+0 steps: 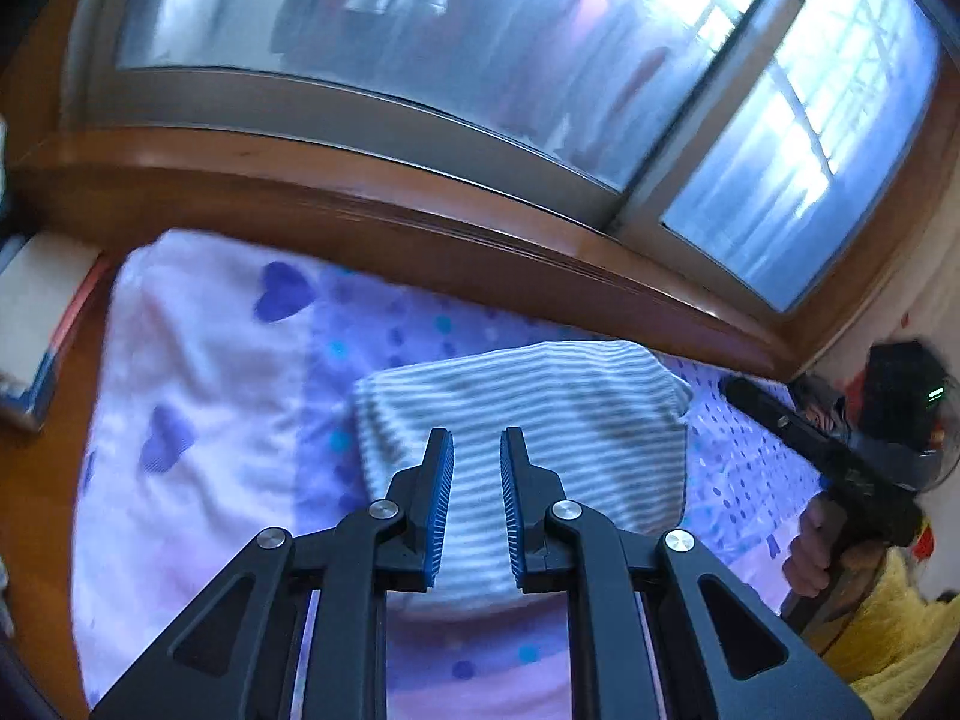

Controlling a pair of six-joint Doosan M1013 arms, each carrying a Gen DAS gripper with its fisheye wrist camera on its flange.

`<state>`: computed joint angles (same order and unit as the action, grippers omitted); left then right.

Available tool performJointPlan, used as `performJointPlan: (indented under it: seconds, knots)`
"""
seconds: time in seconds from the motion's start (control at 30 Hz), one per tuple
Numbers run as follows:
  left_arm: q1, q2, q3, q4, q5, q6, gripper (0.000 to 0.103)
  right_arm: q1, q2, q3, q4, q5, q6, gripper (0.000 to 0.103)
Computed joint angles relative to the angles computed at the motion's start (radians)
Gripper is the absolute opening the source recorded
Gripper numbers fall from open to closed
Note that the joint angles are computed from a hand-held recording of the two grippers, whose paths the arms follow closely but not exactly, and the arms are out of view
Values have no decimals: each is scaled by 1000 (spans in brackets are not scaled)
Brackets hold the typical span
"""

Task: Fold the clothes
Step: 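Release the bundle with both tools and set it flat on the sheet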

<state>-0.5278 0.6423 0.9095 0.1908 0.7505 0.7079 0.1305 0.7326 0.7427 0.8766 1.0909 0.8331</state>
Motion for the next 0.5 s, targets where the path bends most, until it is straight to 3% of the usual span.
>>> performJointPlan:
  seconds: [0.1,0.23,0.33,0.5]
  knots:
    - [4,60,-81,-47,50,47,15,35,43,-72,-62,51,-49,37]
    - [1,126,-164,-41,154,74,15,50,155,-219,-211,117,116,34]
    - [0,127,-137,-41,114,58,16,40,207,-285,-199,168,180,40]
    - [0,129,-165,-43,161,56,16,38,214,-310,-204,196,211,41]
